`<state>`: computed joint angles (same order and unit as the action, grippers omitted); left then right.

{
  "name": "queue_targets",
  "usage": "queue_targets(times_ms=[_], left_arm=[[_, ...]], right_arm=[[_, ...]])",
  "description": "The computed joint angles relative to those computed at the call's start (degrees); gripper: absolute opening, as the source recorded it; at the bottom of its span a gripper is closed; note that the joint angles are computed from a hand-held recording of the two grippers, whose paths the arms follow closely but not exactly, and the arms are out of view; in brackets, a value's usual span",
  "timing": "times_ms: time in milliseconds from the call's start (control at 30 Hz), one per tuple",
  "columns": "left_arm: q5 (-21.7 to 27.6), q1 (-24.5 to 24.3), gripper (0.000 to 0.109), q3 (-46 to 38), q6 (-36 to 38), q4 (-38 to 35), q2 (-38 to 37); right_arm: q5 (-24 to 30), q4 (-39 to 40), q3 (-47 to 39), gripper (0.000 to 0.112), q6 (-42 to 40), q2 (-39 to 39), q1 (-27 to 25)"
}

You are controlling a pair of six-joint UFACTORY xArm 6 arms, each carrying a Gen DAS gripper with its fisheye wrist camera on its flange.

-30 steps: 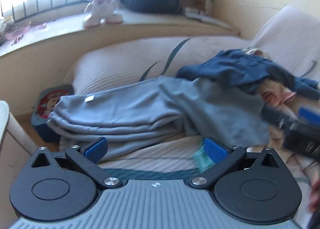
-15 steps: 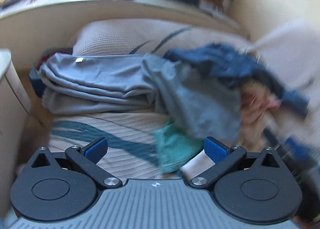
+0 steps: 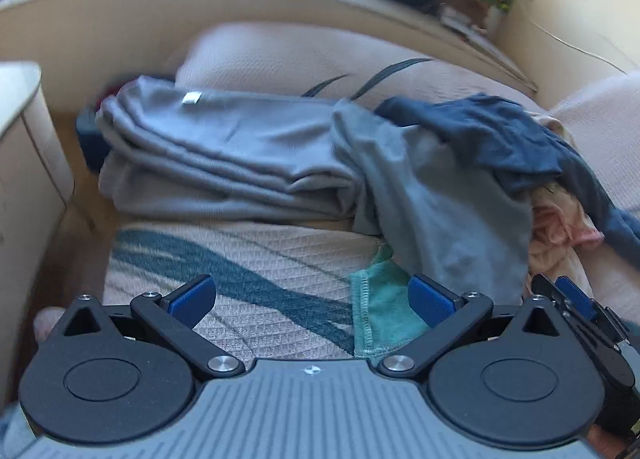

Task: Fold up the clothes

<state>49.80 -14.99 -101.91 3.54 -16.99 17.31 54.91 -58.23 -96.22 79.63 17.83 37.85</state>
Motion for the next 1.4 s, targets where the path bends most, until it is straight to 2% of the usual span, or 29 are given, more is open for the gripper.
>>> queue_targets(times_ms=[100, 167, 233, 300, 433, 567, 633, 667, 700, 767, 833, 933, 1100, 1167, 1267, 1333, 1400], left_arm=[[-1.77, -0.36, 0.103, 0.81, 0.5, 2.05, 0.76], [2.02, 0.56, 0.103, -1.55, 2.87, -2.57, 2.51], [5.74, 1.25, 0.103, -4.19, 2.01, -4.79, 4.63], [7.35, 0.94, 0.103, -5.73, -1.55, -1.54, 6.08], [4.88, -1.03, 0.103, -5.39, -8.13, 11.58, 6.54], [3.28, -0.68, 0.103, -4.22, -7.21, 10.74, 5.84], [2.86, 0.15, 0.103, -3.51, -5.99, 8.74, 5.47], [2.43, 0.46, 0.103, -3.18, -5.46, 7.47, 5.37], [1.73, 0.78, 0.102, -2.66, -4.89, 6.08, 5.18], [0.24, 1.1, 0.093, -1.83, -4.69, 4.99, 4.82], [-1.61, 0.61, 0.093, -0.64, -4.69, 7.2, 3.92], [-4.47, 0.16, 0.103, 1.05, -4.89, 10.86, 2.48], [-2.34, 0.58, 0.103, -0.39, -4.24, 12.5, 2.02], [-0.98, 0.84, 0.103, -0.81, -1.97, 11.99, 1.81], [0.56, 1.54, 0.103, -0.78, -1.01, 11.0, 1.15], [-1.04, 1.89, 0.103, 0.68, -1.06, 11.12, 0.05], [-3.21, 2.01, 0.103, 2.79, -0.01, 11.0, -1.33]], right_arm=[[-0.11, 1.55, -2.04, 0.036, -2.48, 1.57, -2.03], [-0.28, 2.22, -3.75, 0.036, -3.22, 3.22, -3.27], [0.47, 2.45, -5.41, 0.036, -3.73, 4.45, -3.66], [0.91, 2.98, -6.85, 0.036, -3.97, 5.46, -3.88], [1.11, 5.64, -9.64, 0.036, -7.11, 7.68, -4.47], [1.43, 9.0, -12.54, 0.035, -10.34, 10.1, -5.28], [1.72, 9.54, -13.45, 0.014, -11.18, 10.8, -5.24], [1.69, 9.25, -13.53, 0.012, -10.89, 10.8, -5.14], [1.52, 8.33, -13.16, 0.006, -10.05, 10.5, -4.92], [0.54, 6.02, -11.58, 0.005, -7.97, 9.38, -4.38], [0.09, 5.65, -10.89, 0.005, -7.44, 8.66, -3.92], [-2.24, 5.51, -9.3, 0.005, -6.81, 7.18, -3.43], [-8.53, 6.67, -6.71, 0.004, -7.02, 4.87, -1.74], [-12.0, 9.98, -5.49, 0.004, -8.82, 4.36, -0.54], [-17.61, 17.92, -3.44, 0.004, -15.84, 3.78, 2.08], [-20.95, 23.94, -1.41, 0.004, -20.59, 2.98, 3.92], [-21.52, 28.39, 0.14, 0.004, -24.48, 2.3, 5.37]])
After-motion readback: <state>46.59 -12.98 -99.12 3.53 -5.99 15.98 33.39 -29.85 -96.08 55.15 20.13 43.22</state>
